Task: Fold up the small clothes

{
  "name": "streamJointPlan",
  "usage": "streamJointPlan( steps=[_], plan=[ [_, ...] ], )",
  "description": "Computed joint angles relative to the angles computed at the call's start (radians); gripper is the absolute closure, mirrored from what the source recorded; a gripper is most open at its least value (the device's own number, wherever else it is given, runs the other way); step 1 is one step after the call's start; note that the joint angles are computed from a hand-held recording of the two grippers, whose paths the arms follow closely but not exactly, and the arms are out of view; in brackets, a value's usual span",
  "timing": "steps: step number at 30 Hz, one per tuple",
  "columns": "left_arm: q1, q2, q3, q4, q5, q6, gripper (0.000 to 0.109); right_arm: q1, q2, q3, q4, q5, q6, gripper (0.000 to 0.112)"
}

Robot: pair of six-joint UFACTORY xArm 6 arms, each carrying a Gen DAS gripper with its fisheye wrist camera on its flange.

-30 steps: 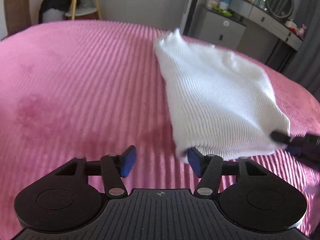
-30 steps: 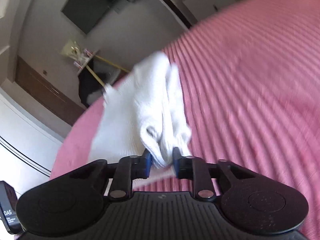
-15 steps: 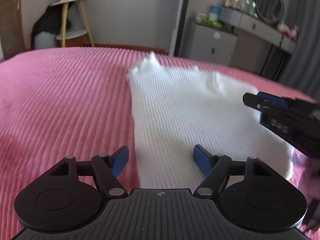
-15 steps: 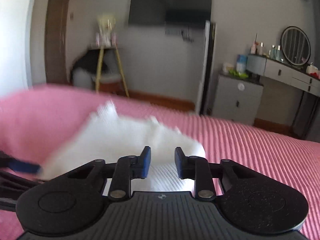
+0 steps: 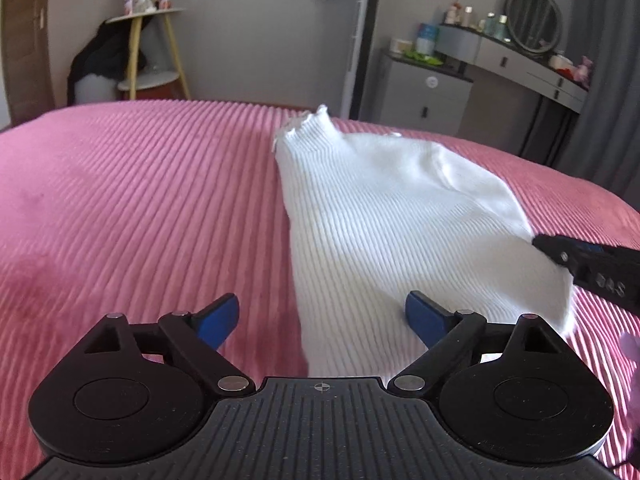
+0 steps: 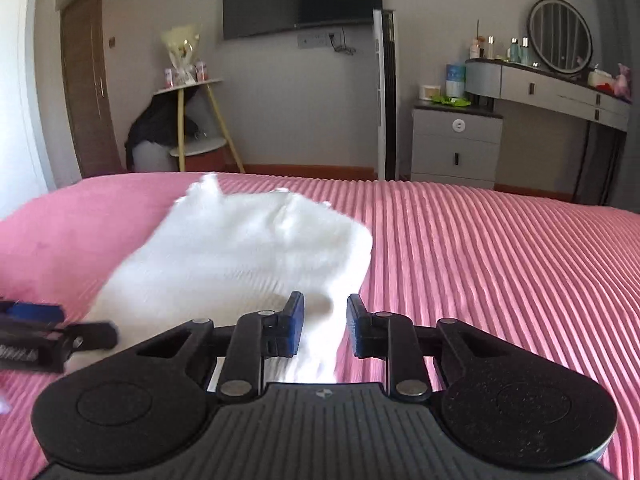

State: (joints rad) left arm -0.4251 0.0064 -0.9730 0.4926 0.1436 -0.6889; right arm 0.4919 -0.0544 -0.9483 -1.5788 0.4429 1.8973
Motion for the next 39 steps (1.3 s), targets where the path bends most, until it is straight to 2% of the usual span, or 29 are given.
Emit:
streamJointPlan(
  steps=[3, 6, 8, 11, 13, 16, 17, 19, 20, 21, 25, 27, 31, 35, 37, 39],
  plan=[
    [-0.014, -0.025, 0.025, -0.005, 0.06, 0.017, 0.015, 0.027, -0.033, 0.054, 0.016, -0.002, 0.007, 0.09],
    [-0.028, 0.0, 0.001, -0.087, 0.126, 0.058, 0.016, 0.039, 0.01, 0.027, 0.163, 0.031, -0.158, 0.09],
    [-0.031, 0.021, -0.023, -0.098, 0.164, 0.06, 0.016, 0.045, 0.036, 0.013, 0.177, 0.057, -0.195, 0.09],
    [-0.046, 0.032, -0.062, -0.073, 0.236, 0.068, 0.016, 0.045, 0.041, 0.015, 0.157, 0.083, -0.214, 0.084],
    [-0.061, 0.022, -0.078, -0.036, 0.292, 0.064, 0.018, 0.051, 0.021, 0.019, 0.229, 0.114, -0.24, 0.083],
    [-0.078, -0.016, -0.061, -0.031, 0.342, 0.048, 0.019, 0.077, 0.024, 0.001, 0.461, 0.271, -0.359, 0.084],
    [-0.082, -0.035, -0.048, -0.041, 0.351, 0.043, 0.019, 0.078, 0.001, 0.018, 0.512, 0.283, -0.365, 0.083],
    [-0.094, -0.086, -0.012, -0.064, 0.36, 0.043, 0.018, 0.088, -0.094, 0.095, 0.534, 0.228, -0.315, 0.081],
    [-0.103, -0.113, 0.004, -0.06, 0.376, 0.037, 0.016, 0.102, -0.14, 0.132, 0.554, 0.195, -0.316, 0.067],
    [-0.112, -0.139, 0.018, -0.05, 0.391, 0.026, 0.014, 0.122, -0.172, 0.155, 0.567, 0.176, -0.322, 0.046],
    [-0.163, -0.254, 0.081, -0.022, 0.457, -0.025, 0.012, 0.24, -0.23, 0.173, 0.639, 0.242, -0.386, 0.029],
    [-0.175, -0.301, 0.101, 0.0, 0.478, -0.06, 0.011, 0.275, -0.237, 0.158, 0.685, 0.279, -0.41, 0.013],
    [-0.196, -0.391, 0.136, 0.056, 0.528, -0.108, 0.008, 0.33, -0.246, 0.13, 0.728, 0.344, -0.397, 0.013],
    [-0.217, -0.45, 0.135, 0.037, 0.582, -0.098, 0.007, 0.357, -0.236, 0.093, 0.791, 0.4, -0.411, 0.013],
    [-0.229, -0.458, 0.119, 0.02, 0.613, -0.079, 0.007, 0.362, -0.224, 0.06, 0.85, 0.42, -0.478, 0.013],
    [-0.231, -0.454, 0.11, 0.013, 0.609, -0.059, 0.007, 0.379, -0.206, 0.019, 0.855, 0.471, -0.513, 0.013]
  ],
)
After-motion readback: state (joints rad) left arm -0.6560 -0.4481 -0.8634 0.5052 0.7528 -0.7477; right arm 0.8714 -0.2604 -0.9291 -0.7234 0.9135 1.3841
